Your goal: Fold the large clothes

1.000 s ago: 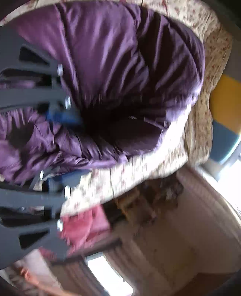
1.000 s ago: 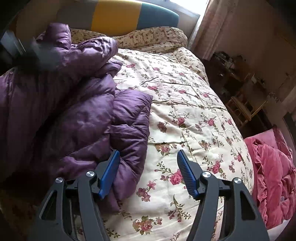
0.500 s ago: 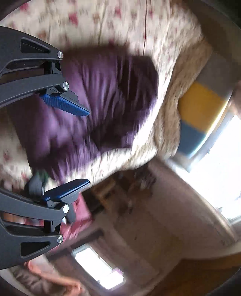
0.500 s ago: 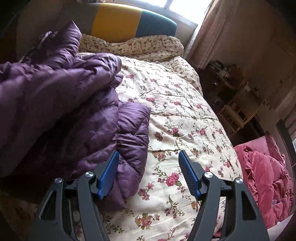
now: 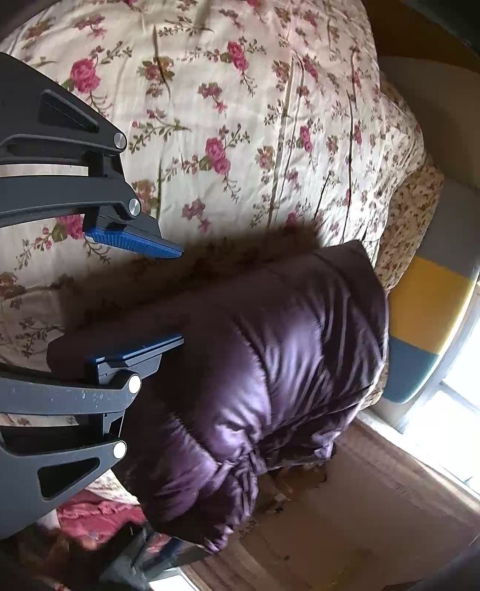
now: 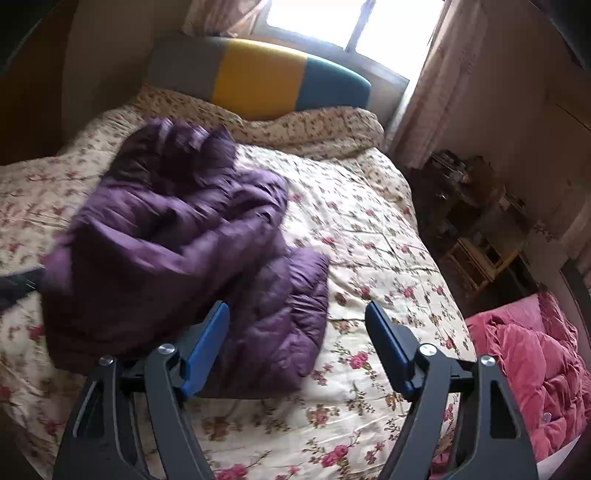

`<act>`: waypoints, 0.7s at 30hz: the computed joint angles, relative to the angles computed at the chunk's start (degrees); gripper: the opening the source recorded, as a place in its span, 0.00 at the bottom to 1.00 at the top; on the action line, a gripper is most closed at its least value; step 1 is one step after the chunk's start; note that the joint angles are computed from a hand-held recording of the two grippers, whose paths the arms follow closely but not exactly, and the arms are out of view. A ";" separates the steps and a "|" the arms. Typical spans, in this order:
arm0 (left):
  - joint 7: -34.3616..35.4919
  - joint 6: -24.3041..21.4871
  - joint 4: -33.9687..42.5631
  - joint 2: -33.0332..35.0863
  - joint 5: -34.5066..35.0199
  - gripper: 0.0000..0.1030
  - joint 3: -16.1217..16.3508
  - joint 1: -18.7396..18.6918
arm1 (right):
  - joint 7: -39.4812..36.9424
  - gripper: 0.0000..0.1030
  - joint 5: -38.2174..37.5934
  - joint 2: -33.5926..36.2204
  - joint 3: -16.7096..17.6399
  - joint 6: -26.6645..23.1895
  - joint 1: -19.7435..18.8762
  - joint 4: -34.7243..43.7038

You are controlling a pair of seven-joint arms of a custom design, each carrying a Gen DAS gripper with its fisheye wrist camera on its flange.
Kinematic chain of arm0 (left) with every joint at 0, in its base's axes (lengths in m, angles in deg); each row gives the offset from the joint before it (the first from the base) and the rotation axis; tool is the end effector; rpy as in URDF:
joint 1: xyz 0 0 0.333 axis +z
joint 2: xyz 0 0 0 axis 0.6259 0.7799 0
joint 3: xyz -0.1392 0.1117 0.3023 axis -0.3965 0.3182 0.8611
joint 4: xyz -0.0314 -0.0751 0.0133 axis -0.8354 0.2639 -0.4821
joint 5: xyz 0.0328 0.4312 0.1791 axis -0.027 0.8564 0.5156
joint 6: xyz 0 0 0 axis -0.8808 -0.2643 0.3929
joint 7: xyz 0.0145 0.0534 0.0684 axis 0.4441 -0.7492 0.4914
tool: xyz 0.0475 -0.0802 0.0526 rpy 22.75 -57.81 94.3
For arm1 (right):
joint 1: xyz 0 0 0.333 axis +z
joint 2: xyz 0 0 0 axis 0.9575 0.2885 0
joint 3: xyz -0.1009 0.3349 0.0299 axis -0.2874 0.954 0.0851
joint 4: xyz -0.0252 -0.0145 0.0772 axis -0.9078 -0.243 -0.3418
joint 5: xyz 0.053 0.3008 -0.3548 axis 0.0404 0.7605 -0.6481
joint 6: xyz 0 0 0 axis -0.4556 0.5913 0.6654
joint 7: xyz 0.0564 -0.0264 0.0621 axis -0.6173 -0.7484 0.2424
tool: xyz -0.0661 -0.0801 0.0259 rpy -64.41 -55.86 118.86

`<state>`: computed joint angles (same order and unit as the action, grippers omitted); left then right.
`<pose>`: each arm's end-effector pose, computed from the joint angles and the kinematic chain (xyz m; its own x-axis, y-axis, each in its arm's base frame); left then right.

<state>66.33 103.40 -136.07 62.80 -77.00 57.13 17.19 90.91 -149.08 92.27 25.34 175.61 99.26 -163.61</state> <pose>0.6933 -0.4343 0.3824 -0.2451 -0.8543 0.4584 -0.8181 -0.0715 -0.5707 0.5828 0.3371 0.4181 -0.1789 -0.9463 0.2695 -0.7160 -0.0627 -0.6953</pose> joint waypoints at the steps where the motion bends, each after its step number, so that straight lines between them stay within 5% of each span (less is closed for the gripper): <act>1: -0.01 -0.03 0.41 0.33 -0.13 0.41 -0.26 -0.02 | -0.28 0.75 0.19 -0.09 0.17 0.18 0.13 0.24; 21: 4.79 1.02 -0.69 -0.25 -1.04 0.41 -2.00 1.08 | -4.22 0.71 2.68 3.27 0.35 4.94 2.25 5.26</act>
<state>71.13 104.42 -136.76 62.54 -78.03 55.13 18.28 86.69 -146.40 95.55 25.69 180.55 101.50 -158.36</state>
